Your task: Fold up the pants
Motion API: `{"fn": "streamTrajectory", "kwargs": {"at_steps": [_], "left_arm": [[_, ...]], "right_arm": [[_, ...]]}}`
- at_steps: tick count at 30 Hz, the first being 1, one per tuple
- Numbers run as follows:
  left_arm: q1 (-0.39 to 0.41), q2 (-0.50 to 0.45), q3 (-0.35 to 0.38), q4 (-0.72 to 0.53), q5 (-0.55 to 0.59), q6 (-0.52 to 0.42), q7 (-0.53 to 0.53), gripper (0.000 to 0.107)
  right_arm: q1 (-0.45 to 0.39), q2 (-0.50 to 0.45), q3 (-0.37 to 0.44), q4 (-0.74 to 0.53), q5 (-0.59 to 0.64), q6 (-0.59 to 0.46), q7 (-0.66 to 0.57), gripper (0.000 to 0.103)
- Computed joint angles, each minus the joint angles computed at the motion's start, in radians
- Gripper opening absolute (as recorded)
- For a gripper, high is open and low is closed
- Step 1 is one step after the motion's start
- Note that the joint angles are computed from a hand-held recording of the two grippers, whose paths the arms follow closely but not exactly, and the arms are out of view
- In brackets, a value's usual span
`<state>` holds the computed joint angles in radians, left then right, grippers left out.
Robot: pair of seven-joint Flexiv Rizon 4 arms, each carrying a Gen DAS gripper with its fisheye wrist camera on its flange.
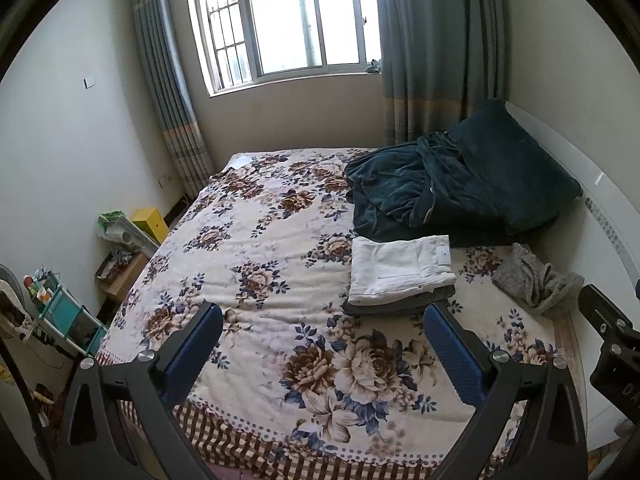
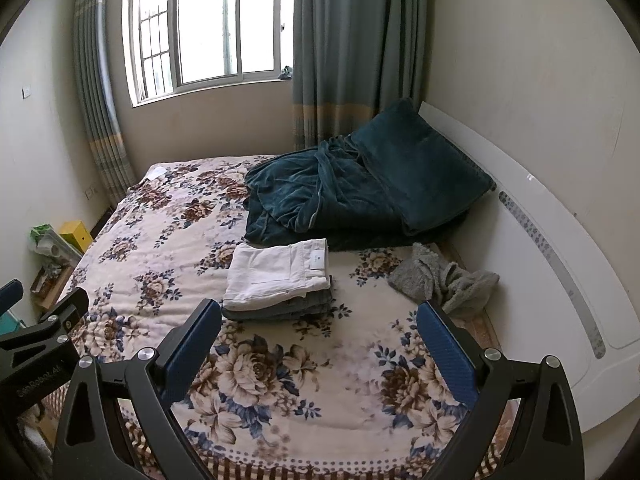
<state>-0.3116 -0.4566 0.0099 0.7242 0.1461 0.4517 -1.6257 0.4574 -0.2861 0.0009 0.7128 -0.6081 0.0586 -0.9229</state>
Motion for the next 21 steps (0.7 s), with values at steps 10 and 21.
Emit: {"fn": "streamTrajectory", "kwargs": {"at_steps": [10, 21], "left_arm": [[-0.009, -0.025, -0.002, -0.052, -0.003, -0.011, 0.007, 0.103], [-0.012, -0.015, 0.0, -0.036, -0.004, 0.014, 0.007, 0.103]], "right_arm": [[-0.007, 0.013, 0.008, 0.027, 0.003, 0.016, 0.016, 0.1], [-0.012, 0.018, 0.011, 0.036, 0.003, 0.025, 0.019, 0.1]]}}
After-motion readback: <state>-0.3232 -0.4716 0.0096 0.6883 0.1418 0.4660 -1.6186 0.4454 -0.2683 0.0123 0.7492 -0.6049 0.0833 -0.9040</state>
